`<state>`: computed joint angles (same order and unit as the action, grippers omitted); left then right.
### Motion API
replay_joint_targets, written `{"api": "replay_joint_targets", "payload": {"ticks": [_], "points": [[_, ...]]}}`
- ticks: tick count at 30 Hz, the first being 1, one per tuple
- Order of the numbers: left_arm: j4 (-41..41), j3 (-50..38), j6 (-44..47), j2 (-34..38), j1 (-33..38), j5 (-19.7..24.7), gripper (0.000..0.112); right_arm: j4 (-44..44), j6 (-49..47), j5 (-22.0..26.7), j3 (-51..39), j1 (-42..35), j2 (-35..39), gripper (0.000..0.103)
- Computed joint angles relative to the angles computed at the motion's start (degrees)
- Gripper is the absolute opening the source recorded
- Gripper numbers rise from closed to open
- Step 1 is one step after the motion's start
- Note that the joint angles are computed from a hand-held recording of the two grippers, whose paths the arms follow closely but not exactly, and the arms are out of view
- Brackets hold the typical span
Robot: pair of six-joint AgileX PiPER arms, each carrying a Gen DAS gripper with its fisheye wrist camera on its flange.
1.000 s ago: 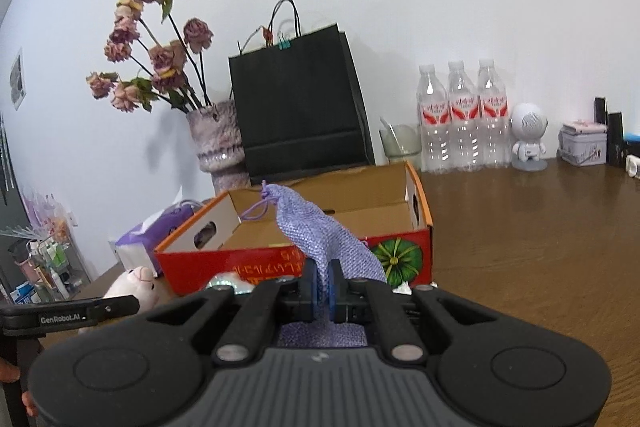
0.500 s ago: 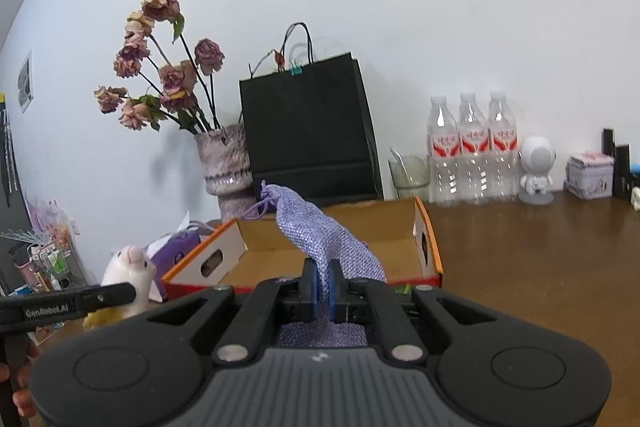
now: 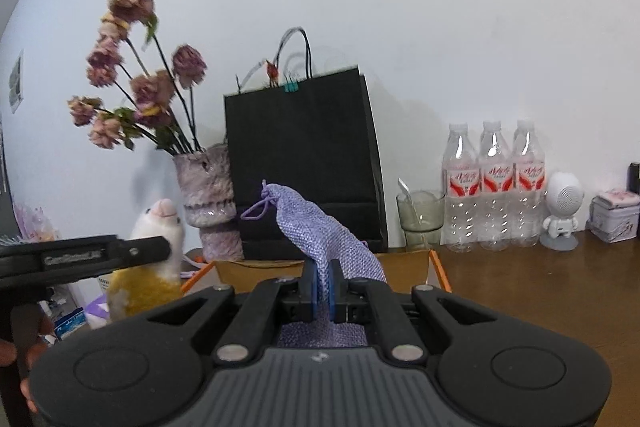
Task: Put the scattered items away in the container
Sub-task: 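Carry the sheep and pouch into the box and open both tools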
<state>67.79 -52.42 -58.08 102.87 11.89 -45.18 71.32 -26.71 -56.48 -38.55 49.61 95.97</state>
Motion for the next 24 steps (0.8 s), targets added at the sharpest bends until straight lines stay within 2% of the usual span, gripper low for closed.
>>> {"api": "replay_joint_targets", "payload": {"ticks": [5, 7, 8, 9, 11, 12, 14, 18, 24], "points": [[0.2, -5.4, -0.1, 5.6, -4.4, 6.2, 0.043, -6.2, 1.8, 6.3, -2.3, -7.6, 3.4, 0.004], [1.6, -6.9, 0.1, 6.8, -5.6, 8.3, 0.047, -7.6, 2.0, 8.6, -3.2, -9.6, 4.4, 0.005], [2.2, -7.3, -0.1, 7.2, -6.0, 9.5, 0.053, -7.8, 1.3, 10.3, -3.8, -10.5, 4.8, 0.006], [1.0, -7.2, 0.7, 7.2, -6.7, 11.1, 0.074, -7.6, 0.3, 12.1, -4.5, -11.4, 5.1, 0.015], [-3.1, -6.3, 4.2, 6.5, -7.3, 13.2, 0.103, -5.6, -2.4, 15.5, -5.7, -12.6, 5.3, 0.056], [-7.6, -5.0, 8.3, 5.9, -7.5, 13.3, 0.103, -3.7, -4.0, 17.2, -6.4, -13.1, 5.3, 0.101], [-10.8, -3.9, 11.5, 4.8, -7.6, 13.7, 0.103, -1.2, -6.1, 18.8, -7.1, -13.5, 5.3, 0.103], [-11.3, -2.8, 12.1, 3.7, -7.5, 14.4, 0.103, 0.1, -7.5, 20.2, -7.4, -13.9, 4.9, 0.103], [-12.4, -2.4, 13.2, 3.3, -8.5, 15.5, 0.103, 1.8, -8.1, 19.3, -6.6, -13.6, 3.7, 0.103]]}}
